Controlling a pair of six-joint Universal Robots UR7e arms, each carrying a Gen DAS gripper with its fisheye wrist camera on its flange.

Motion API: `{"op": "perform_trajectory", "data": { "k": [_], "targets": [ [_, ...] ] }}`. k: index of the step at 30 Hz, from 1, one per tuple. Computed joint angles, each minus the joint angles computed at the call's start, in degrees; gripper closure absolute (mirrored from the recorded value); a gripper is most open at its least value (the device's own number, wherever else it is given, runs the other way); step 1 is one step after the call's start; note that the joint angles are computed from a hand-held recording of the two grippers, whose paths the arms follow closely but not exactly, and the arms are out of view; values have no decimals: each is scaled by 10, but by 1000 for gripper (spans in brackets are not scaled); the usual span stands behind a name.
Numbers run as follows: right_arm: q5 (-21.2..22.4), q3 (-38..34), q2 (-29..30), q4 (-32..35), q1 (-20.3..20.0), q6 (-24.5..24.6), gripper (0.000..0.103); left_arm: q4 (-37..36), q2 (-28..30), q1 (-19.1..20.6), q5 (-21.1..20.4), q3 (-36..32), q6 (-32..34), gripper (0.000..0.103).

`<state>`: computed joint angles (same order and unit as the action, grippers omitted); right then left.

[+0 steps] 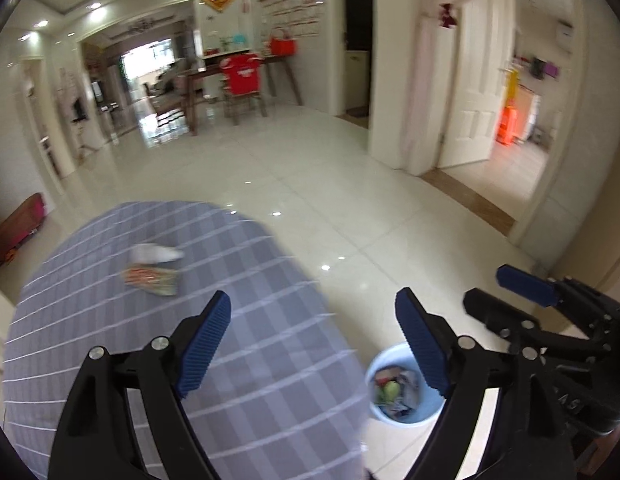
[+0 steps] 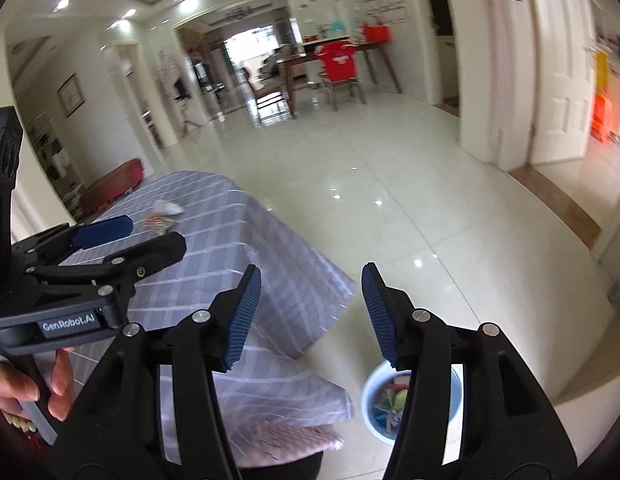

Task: Collect trash
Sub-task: 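Move both open grippers back over the table toward the wrapper and bottle, then grasp the red-and-white wrapper with the left gripper while the right grasps the white bottle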

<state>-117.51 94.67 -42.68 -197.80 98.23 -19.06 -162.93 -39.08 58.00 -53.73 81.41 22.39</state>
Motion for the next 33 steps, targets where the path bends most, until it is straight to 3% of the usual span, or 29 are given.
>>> {"op": "perform_trajectory", "data": {
  "k": [9,15,19,30,33],
  "targets": [
    [10,-209,129,159,31,-29,51,57,-11,66,38,-88,-26,20],
    [-13,-364,228,242,44,-43,51,132,6,103,20,-164,-76,20],
    [-18,-408,251,254,36,-31,51,212,43,117,-10,-238,-115,20],
    [-9,-451,264,283,20,-30,48,288,143,123,7,-378,-154,21],
    [-3,-464,270,295,19,-32,48,282,149,120,24,-382,-139,32]
  ]
}}
